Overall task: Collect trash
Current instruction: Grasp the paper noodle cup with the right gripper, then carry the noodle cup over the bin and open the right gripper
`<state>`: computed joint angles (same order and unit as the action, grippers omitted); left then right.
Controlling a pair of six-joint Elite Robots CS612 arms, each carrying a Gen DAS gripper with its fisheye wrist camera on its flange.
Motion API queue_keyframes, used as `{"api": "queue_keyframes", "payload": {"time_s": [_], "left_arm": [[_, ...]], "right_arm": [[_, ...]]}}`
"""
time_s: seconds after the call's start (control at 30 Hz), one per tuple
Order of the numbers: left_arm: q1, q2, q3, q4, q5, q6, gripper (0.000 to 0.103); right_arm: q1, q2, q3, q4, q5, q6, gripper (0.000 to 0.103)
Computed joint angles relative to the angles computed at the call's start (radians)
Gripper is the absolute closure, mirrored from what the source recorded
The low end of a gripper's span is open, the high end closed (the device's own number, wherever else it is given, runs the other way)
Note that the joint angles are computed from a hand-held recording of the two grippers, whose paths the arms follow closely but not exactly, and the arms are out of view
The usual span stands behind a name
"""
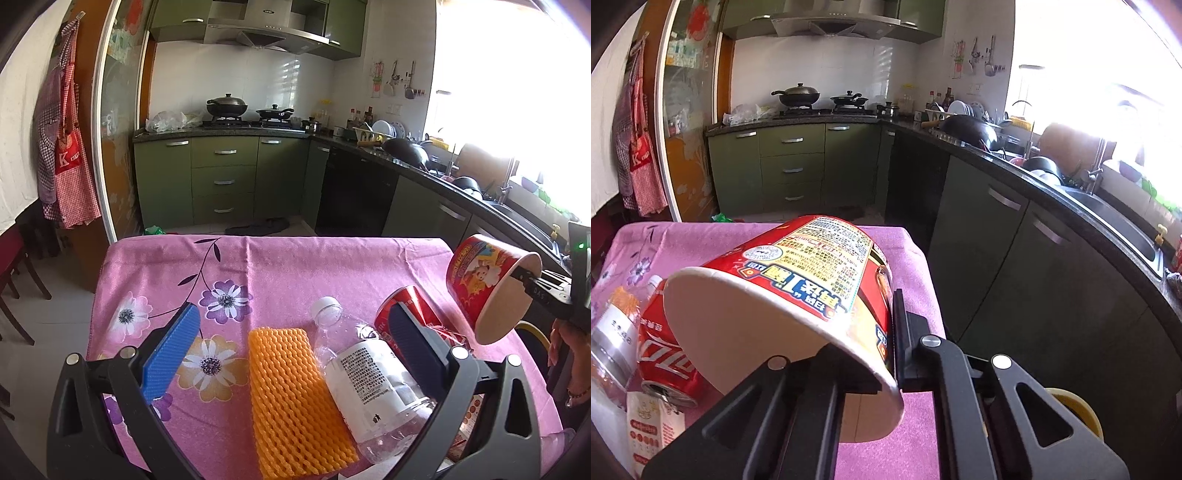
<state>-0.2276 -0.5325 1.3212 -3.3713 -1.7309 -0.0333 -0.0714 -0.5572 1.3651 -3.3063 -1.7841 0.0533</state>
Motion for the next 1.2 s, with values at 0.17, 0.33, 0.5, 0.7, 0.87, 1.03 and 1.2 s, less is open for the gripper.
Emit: {"api": "queue_keyframes", "payload": {"time_s": [0.17,0.33,0.5,0.7,0.87,1.03,1.2], "left_arm": [[0.004,0.000,0.000,-0.011,-0.009,-0.007,0.006],[0.006,-0.006,0.009,-0.024,-0.025,-0.014,0.006],[0.004,-0.011,0.020,-0.044,-0.032,0.002,0.006],[0.004,-0.012,0.023,-0.046,-0.041,0.005,0.006],[0.005,-0.011,0.022,-0.041,-0.048,0.008,0.006],[0.004,-0.010,0.020,-0.030,-0.052,0.020,0.006],[0.003,-0.013,0.023,-0.009,-0.063,0.033,0.006]], "right_arm": [[-0.050,-0.116,0.132,0.050,0.094,0.082,0.098],[-0.135,-0.262,0.257,0.290,0.138,0.154,0.098],[-0.220,-0.326,0.310,0.519,0.193,0.224,0.098],[-0.280,-0.291,0.292,0.726,0.273,0.261,0.098],[-0.294,-0.234,0.223,0.876,0.324,0.262,0.097],[-0.302,-0.209,0.198,0.907,0.302,0.292,0.060],[-0.305,-0.248,0.250,0.833,0.293,0.268,0.060]]}}
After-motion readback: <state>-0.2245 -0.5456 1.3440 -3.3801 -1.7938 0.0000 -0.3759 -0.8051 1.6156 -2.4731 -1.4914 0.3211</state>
